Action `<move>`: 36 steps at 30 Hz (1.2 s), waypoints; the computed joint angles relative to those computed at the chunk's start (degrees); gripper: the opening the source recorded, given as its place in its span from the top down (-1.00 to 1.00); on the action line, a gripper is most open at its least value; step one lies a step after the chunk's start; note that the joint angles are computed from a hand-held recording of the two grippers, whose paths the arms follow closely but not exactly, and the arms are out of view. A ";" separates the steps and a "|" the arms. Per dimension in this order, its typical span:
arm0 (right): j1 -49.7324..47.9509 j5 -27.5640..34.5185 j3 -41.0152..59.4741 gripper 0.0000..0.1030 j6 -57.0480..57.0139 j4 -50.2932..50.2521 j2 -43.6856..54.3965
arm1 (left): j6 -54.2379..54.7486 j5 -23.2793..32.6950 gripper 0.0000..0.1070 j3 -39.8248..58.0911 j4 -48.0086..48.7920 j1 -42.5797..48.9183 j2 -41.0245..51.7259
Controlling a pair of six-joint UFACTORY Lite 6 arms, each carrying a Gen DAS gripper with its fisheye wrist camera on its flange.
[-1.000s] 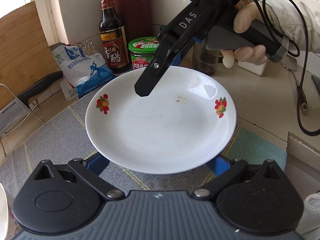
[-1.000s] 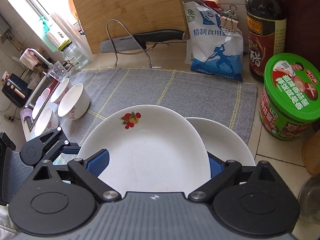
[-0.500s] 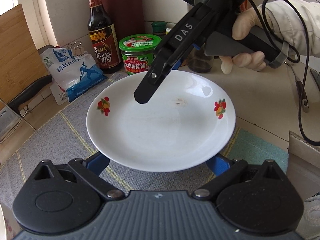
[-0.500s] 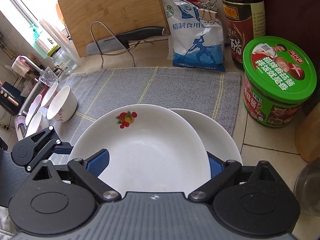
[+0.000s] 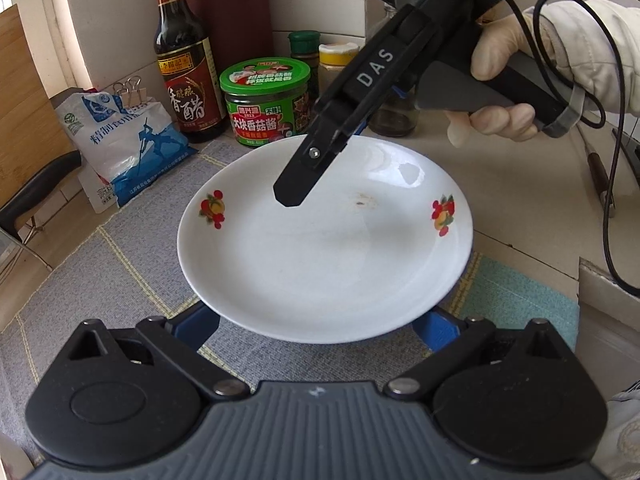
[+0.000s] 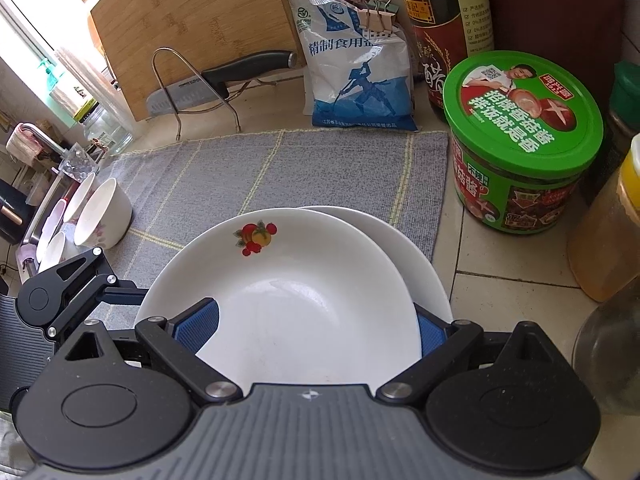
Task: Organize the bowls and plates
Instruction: 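Lower the flower-print plate onto the stacked plates with the right tool, then open the right tool and pull it back from the plate stack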
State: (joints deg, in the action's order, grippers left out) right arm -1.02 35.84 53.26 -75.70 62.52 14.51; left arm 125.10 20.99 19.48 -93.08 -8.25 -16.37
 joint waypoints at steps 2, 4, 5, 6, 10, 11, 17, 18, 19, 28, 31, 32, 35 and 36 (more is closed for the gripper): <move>-0.57 0.32 -0.40 -0.94 -0.20 0.35 -0.37 | 0.24 0.55 -0.90 0.39 0.15 0.30 0.68; -0.78 0.25 -0.74 -0.94 -0.09 0.29 -0.88 | 0.59 1.03 -0.90 0.85 0.11 0.55 1.50; -0.67 0.05 -0.86 -0.94 0.15 0.30 -1.12 | 0.86 1.16 -0.90 1.04 -0.03 0.57 1.85; -0.75 -0.01 -1.04 -0.94 0.39 0.15 -1.40 | 0.75 1.48 -0.90 1.43 0.25 0.72 2.44; -1.06 -0.59 -2.27 -0.94 1.21 -0.71 -3.15 | -0.10 2.56 -0.90 2.07 2.05 1.61 3.06; -1.27 -0.65 -2.71 -0.94 1.30 -0.67 -3.65 | -0.08 2.80 -0.90 2.17 2.31 1.82 3.17; -1.61 -1.78 -5.67 -0.94 2.35 -1.09 -7.03 | -0.68 3.82 -0.90 2.98 3.64 2.58 4.27; -1.57 -2.02 -6.09 -0.94 2.72 -1.31 -7.59 | -0.63 3.92 -0.90 3.00 3.70 2.68 4.30; -1.58 -2.28 -6.52 -0.94 3.25 -1.72 -8.31 | -0.65 4.18 -0.90 2.99 3.90 2.93 4.34; -0.10 -5.81 -10.05 -0.96 8.92 -5.67 -13.92 | -0.40 5.84 -0.90 2.83 4.03 4.56 4.90; 1.27 -7.55 -10.96 -0.98 11.81 -8.21 -15.39 | 0.69 5.72 -0.90 2.05 2.93 4.35 3.97; 1.78 -8.18 -11.29 -0.98 12.86 -9.08 -15.87 | 0.21 6.03 -0.90 2.00 3.35 4.53 3.75; 4.31 -11.61 -12.33 -0.99 18.91 -14.82 -17.17 | -0.29 6.34 -0.90 1.44 4.01 4.90 2.66; 5.15 -12.79 -12.71 -0.99 21.56 -17.46 -17.46 | -0.49 6.53 -0.90 1.19 4.31 5.12 2.26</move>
State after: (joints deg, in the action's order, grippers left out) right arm 4.13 23.05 40.56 -54.14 45.05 -2.96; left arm 124.61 27.52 20.67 -88.77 -3.13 -14.12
